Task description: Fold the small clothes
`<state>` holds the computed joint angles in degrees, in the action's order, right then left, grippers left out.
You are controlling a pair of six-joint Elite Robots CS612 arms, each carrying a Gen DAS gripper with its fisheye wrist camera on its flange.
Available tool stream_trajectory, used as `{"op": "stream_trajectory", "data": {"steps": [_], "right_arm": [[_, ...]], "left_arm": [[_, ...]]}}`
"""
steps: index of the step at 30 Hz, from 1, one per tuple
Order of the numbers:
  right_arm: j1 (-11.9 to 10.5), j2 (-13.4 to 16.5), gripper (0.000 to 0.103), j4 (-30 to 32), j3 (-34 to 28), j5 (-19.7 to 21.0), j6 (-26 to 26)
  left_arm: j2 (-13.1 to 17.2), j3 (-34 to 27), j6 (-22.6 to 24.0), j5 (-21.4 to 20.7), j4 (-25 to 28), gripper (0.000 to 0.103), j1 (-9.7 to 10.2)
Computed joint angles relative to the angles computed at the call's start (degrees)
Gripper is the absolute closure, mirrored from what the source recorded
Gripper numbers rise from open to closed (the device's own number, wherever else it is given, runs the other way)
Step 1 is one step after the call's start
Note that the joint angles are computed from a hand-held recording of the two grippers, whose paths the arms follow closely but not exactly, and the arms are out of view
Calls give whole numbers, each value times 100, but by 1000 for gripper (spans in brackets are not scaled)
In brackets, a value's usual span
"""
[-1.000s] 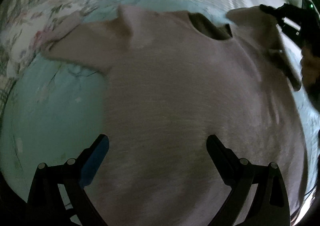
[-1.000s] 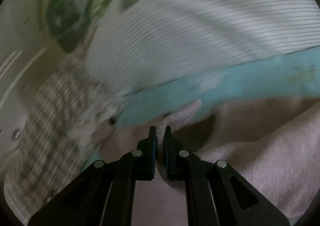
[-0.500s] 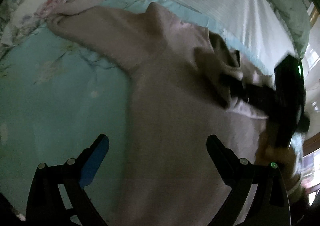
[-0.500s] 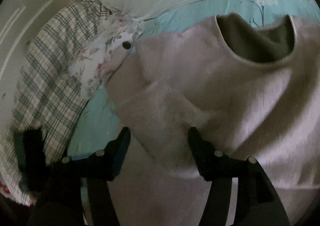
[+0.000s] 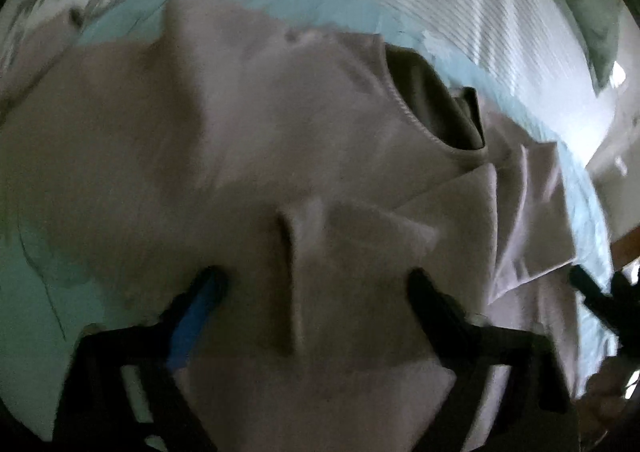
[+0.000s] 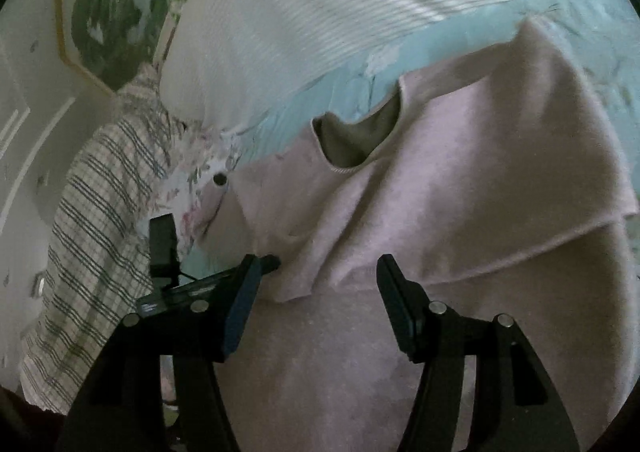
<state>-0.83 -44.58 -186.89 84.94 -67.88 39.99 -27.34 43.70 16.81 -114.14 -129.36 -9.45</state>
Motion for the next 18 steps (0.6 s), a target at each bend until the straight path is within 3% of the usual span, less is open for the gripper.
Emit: {"op": "stream_trajectory", "data": {"steps": [1,2,3,5,8,10,13,16,18], "right_arm": [[-2,-39,41,-78,67,-59,45],[-4,-71,41,-137,122,-120,81],[-13,-98,41,-183,172,-148,114],[-33,-164,41,-251,278,-231,175],[-61,-303,41,-312,464,-584,132],[-87,-391,41,-248,563,-911,85],[-163,-480,41,35,635,-1324,136],[-271,-480,33,263,603,-1620,161],[-343,-438,32,514,505,-1756,162]], "left_arm": [[-19,38,113,-24,-44,61,-15],[-27,35,195,-76,-1,95,-20],[-46,45,255,-155,46,100,-15],[-187,312,263,-196,-476,101,-4],[-308,522,-180,-84,-1545,101,80],[-112,132,-593,12,-1513,101,183],[129,-294,-849,391,-1238,101,219],[309,-590,-1120,318,-1057,101,288],[312,-556,-1190,387,-1162,101,269]]}}
